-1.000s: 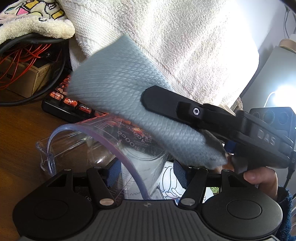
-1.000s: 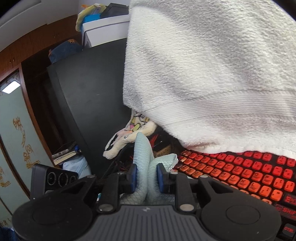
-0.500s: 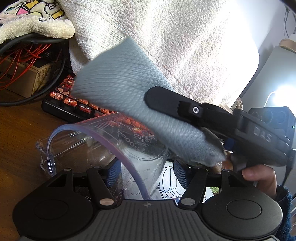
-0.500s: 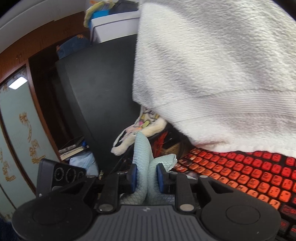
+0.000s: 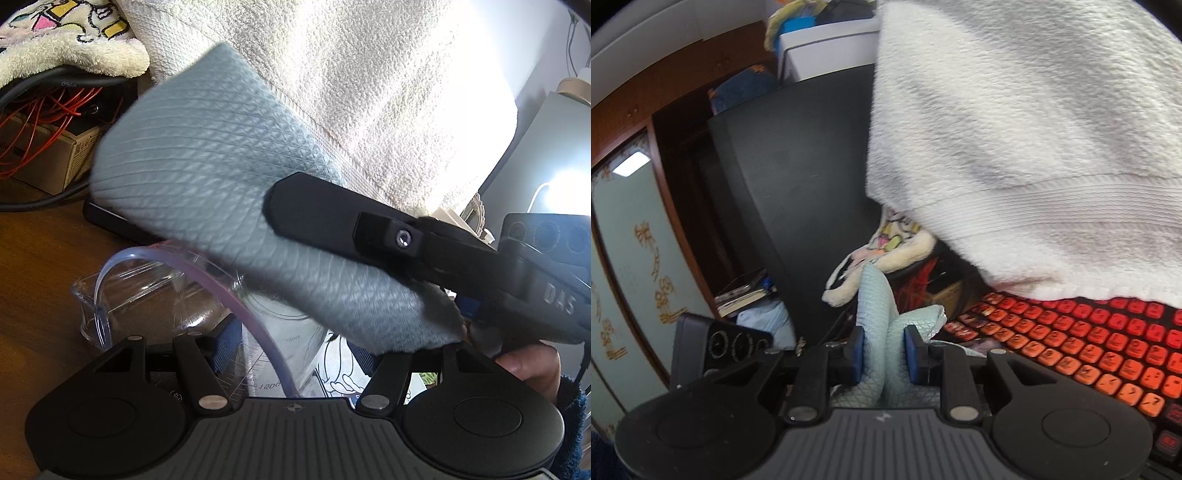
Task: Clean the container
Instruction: 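Rub the right gripper's cloth back and forth on the jug wall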
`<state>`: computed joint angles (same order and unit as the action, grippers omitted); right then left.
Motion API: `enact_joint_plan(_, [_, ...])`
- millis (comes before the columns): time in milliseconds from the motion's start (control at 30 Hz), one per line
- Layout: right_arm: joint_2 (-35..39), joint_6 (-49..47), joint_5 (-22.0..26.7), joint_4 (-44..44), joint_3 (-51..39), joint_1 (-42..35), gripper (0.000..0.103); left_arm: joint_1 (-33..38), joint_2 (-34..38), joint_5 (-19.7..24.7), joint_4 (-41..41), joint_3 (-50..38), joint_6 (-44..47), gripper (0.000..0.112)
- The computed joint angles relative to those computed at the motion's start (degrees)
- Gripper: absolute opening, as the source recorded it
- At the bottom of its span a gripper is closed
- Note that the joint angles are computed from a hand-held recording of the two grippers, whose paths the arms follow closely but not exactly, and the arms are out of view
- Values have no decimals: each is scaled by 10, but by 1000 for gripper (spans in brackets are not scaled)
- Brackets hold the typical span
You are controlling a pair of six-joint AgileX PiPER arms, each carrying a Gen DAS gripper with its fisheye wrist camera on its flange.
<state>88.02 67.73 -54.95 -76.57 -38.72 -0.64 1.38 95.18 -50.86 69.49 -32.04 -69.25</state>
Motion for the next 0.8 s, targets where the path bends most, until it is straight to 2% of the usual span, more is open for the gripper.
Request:
enact_joint_plan(500, [7, 17, -6, 15, 2, -45, 22, 3, -1, -2, 3, 2, 0, 62])
enact_joint_plan(633, [0, 11, 10, 24, 5, -30, 22, 2, -1, -2, 2, 2, 1, 62])
enact_joint_plan(800, [-1, 6, 4, 7, 1, -4, 23, 2, 0, -2, 0, 3, 3, 62])
